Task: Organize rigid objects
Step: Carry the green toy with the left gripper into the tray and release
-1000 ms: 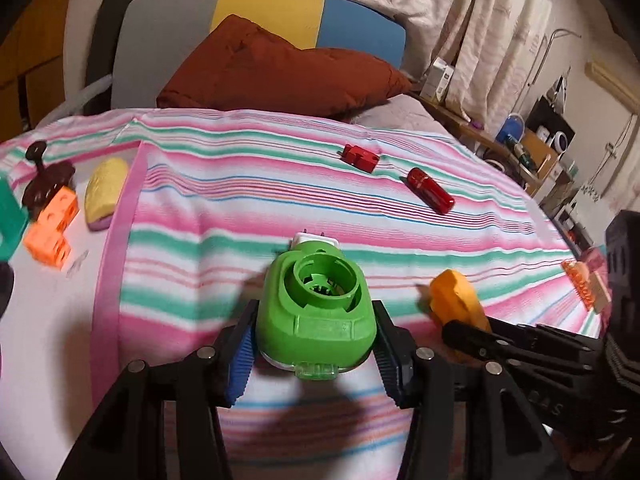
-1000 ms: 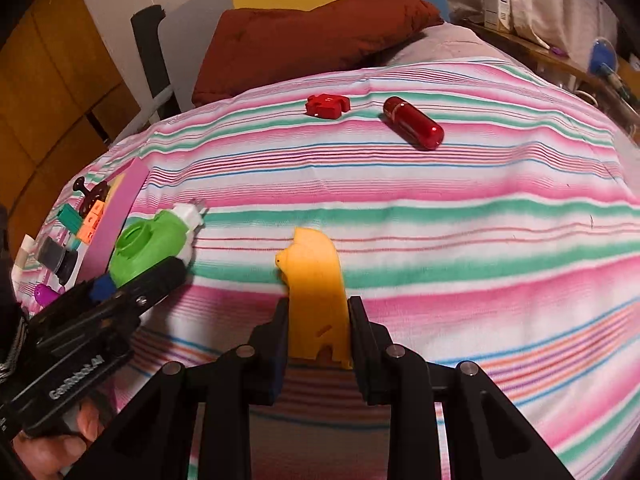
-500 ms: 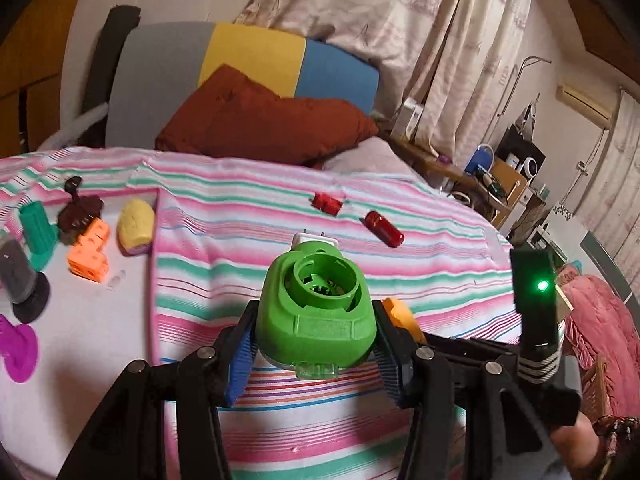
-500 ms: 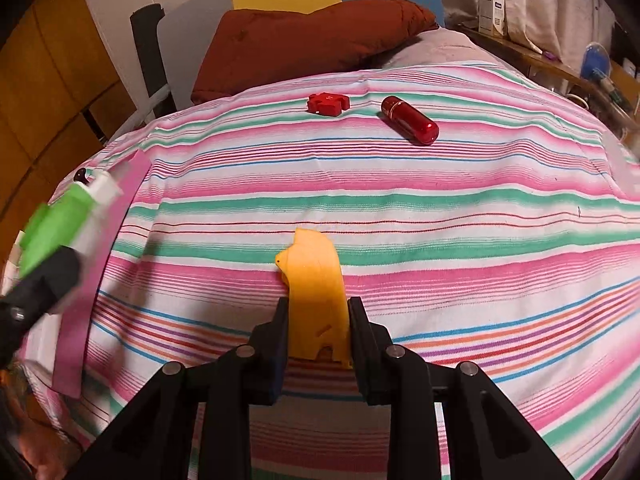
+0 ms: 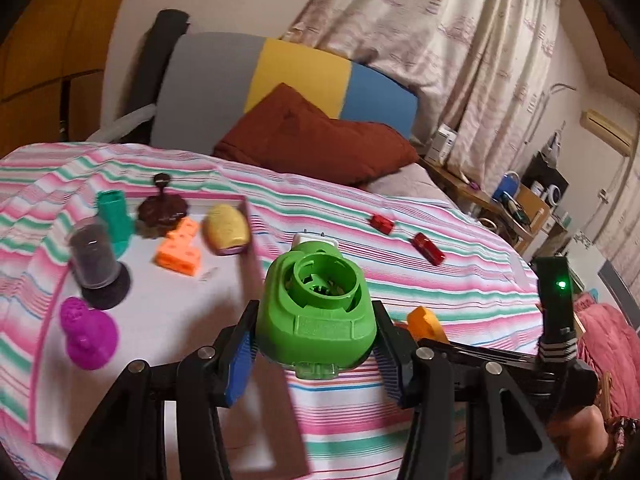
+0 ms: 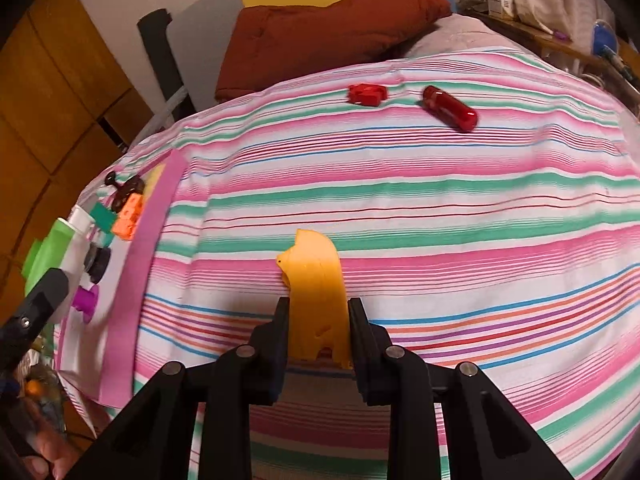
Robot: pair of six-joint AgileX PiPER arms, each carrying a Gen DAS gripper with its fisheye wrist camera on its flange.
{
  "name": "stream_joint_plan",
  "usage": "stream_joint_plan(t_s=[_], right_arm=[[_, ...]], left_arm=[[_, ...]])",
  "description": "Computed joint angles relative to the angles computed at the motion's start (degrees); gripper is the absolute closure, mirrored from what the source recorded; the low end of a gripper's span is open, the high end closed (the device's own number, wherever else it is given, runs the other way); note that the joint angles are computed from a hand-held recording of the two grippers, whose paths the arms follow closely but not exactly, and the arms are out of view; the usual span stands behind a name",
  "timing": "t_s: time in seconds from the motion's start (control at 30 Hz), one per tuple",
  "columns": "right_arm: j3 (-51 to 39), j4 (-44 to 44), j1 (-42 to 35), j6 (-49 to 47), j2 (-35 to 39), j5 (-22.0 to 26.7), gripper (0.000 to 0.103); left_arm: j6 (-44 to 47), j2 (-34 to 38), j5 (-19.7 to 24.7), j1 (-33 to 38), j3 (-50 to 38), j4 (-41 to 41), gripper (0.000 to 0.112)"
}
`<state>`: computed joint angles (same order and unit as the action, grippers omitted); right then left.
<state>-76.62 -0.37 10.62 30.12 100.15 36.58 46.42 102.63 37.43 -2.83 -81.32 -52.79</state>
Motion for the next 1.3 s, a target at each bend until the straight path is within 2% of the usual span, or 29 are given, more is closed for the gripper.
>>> stream_joint_plan(t_s=[0.17,0.6,0.93,1.07,1.3], right_arm=[[-4.1,0.1,2.7,0.8,1.7,0.9,0.076],[-16.9,0.1,8.1,-0.5,7.2,4.1,0.076],[-33.8,0.2,11.9,-3.6,16.5,11.0,0.076],[-39.4,-0.1,12.8,-4.3,20.0,13.8,0.076],[-47.4,-0.3,13.7,-5.2,25.3,18.1,0.076]], left_arm=[[0.9,0.9,1.0,3.2,-0.2,-0.3,0.059],[-4.1,6.4,4.0,9.6,-4.2,4.0,0.059],[-14.4,14.3,8.0,8.3,-16.1,13.7,0.059],[-16.0,16.1,8.9,8.3,-18.5,14.7,0.059],[-17.8,17.2,14.1,10.5,-20.0,12.7,0.057]])
